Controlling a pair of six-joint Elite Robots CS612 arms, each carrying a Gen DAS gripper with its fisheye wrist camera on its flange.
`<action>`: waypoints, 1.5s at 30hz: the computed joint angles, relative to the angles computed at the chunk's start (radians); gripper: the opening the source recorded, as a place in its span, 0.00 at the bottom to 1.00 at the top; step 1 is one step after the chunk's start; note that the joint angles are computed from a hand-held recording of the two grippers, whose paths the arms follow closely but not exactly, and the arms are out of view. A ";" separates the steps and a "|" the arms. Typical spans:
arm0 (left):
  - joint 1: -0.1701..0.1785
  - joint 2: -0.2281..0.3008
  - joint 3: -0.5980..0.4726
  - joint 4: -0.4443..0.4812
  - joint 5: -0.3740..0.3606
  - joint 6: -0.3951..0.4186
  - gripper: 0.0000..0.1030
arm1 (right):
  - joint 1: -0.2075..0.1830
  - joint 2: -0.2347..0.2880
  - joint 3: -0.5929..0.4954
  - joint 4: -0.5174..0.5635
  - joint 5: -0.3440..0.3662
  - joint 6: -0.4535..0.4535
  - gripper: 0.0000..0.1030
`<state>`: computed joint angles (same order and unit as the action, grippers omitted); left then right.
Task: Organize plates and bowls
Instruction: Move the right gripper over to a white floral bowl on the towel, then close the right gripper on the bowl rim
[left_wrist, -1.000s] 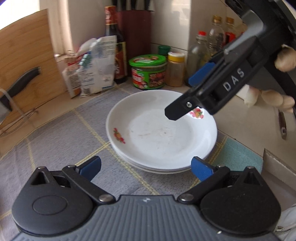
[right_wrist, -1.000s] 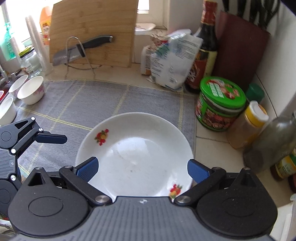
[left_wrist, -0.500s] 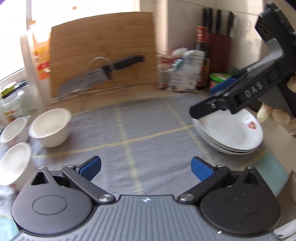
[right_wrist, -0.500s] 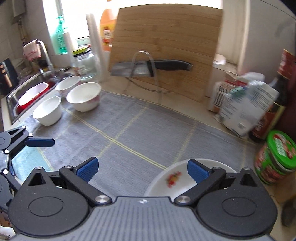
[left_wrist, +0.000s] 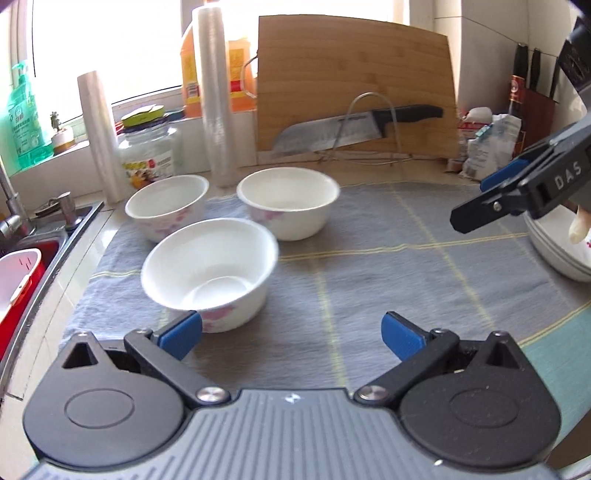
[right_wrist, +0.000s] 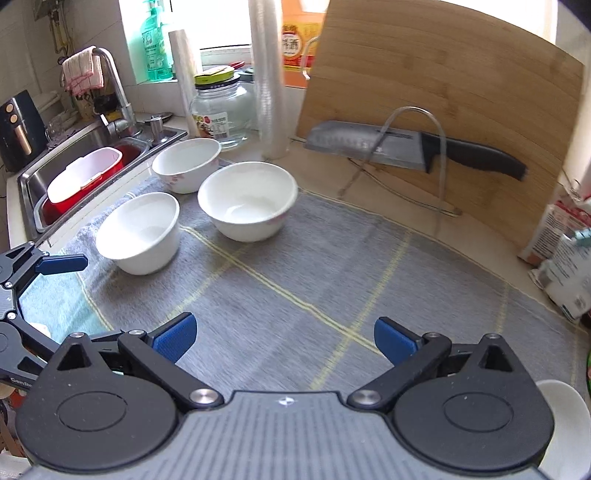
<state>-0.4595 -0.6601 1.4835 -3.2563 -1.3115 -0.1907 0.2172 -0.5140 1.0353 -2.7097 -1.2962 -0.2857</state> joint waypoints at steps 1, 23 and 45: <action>0.009 0.003 0.001 -0.009 -0.003 0.011 0.99 | 0.009 0.010 -0.019 0.010 -0.002 0.013 1.00; 0.088 0.071 -0.056 -0.064 -0.144 0.107 0.99 | 0.093 0.174 -0.346 0.244 0.109 -0.025 1.00; 0.114 0.097 -0.102 -0.084 -0.248 0.147 0.90 | 0.104 0.346 -0.678 0.469 0.160 -0.040 0.92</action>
<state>-0.3451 -0.5632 1.3818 -3.3402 -1.5598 -0.0437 0.3208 -0.1682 0.3576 -2.2409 -1.1362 -0.3258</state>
